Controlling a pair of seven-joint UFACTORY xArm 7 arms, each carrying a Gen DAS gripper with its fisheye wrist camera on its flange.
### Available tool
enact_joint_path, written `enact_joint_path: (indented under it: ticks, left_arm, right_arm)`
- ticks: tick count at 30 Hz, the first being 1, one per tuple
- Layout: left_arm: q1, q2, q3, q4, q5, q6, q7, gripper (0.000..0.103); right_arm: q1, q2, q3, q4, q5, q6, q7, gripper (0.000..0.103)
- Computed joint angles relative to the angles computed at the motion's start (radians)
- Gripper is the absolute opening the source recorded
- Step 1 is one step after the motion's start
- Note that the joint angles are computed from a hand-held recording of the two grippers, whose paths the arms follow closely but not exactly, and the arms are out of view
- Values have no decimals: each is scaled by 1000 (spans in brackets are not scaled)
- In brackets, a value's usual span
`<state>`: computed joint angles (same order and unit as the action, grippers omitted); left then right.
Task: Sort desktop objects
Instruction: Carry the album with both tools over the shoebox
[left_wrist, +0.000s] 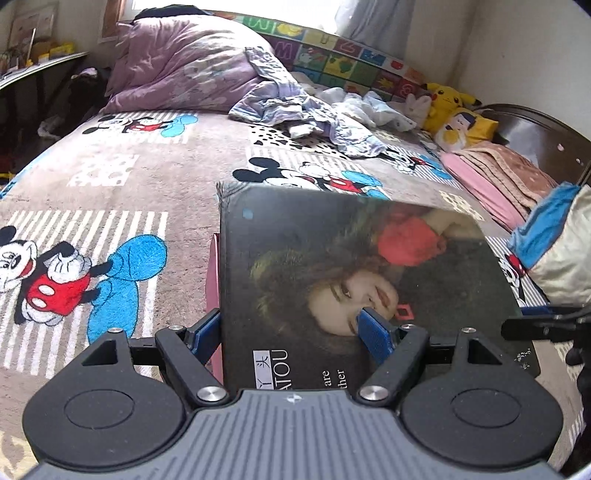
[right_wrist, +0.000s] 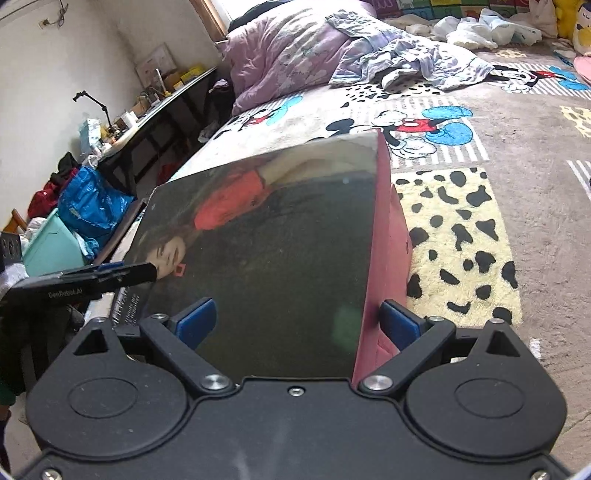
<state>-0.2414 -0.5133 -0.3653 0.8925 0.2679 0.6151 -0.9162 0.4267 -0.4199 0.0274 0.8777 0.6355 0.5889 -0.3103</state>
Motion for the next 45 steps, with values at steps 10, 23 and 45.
enact_joint_path:
  ticks: [10,23,45]
  left_arm:
    - [28,55,-22,24,64,2,-83,78]
    - [50,65,-47,24,171,-8,-196,78]
    - [19,-23,-18,-57,135,-5,-168,80]
  right_arm:
    - [4,27,19,-6,-54,-73,9,97]
    - [10,78,41,12,-90,-172,-1,97]
    - [-29,89,4,-24,-132,-165,160,96]
